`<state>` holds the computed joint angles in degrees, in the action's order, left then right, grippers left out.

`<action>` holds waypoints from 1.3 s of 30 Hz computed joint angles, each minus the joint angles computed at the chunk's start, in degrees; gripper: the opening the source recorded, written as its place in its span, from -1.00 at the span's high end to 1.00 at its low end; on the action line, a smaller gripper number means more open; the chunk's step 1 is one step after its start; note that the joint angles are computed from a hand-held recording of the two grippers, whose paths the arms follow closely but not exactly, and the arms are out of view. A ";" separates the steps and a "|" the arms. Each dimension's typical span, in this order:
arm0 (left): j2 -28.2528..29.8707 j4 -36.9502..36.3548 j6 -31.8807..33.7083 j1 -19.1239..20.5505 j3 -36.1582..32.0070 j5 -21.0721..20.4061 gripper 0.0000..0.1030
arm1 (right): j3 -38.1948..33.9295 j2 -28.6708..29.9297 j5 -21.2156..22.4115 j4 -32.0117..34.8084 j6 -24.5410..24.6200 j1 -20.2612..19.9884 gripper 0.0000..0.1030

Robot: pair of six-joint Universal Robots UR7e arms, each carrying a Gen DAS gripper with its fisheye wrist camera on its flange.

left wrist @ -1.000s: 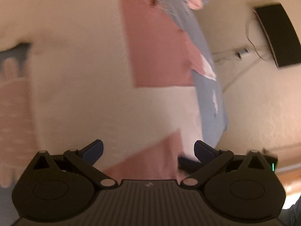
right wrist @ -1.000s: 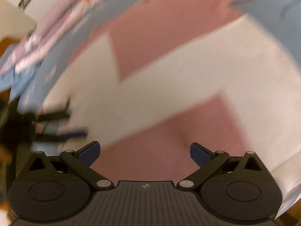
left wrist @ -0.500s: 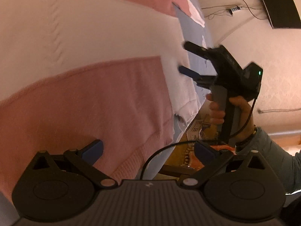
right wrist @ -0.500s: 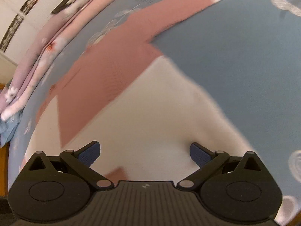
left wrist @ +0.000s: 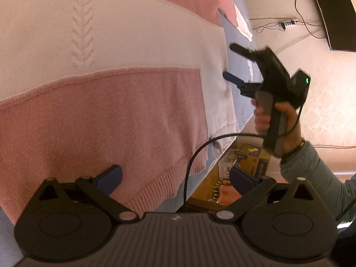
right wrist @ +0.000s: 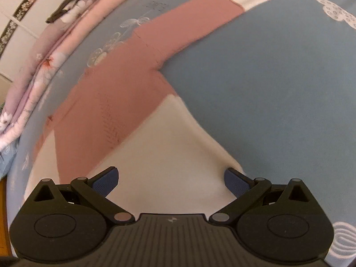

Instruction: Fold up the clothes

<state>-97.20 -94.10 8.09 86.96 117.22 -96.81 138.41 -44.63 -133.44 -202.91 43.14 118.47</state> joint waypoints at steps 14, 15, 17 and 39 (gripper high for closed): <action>-1.93 -0.23 1.81 -0.58 1.20 0.36 -0.98 | -13.08 7.10 0.77 -1.94 -21.73 -4.20 -1.00; -2.14 -0.18 2.07 -0.52 1.24 0.35 -0.98 | -12.05 6.69 0.35 -2.75 -21.92 -4.39 -1.00; -2.56 -0.19 2.62 -0.41 1.36 0.33 -0.98 | -11.03 5.34 0.49 -2.96 -20.09 -4.13 -1.00; -3.35 0.38 1.61 -0.03 1.87 -0.27 -0.98 | -19.96 9.78 1.97 -5.57 -33.10 -6.27 -1.00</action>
<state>-100.54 -93.72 9.70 86.92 119.09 -97.08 118.46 -34.85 -131.47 -208.49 10.04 112.20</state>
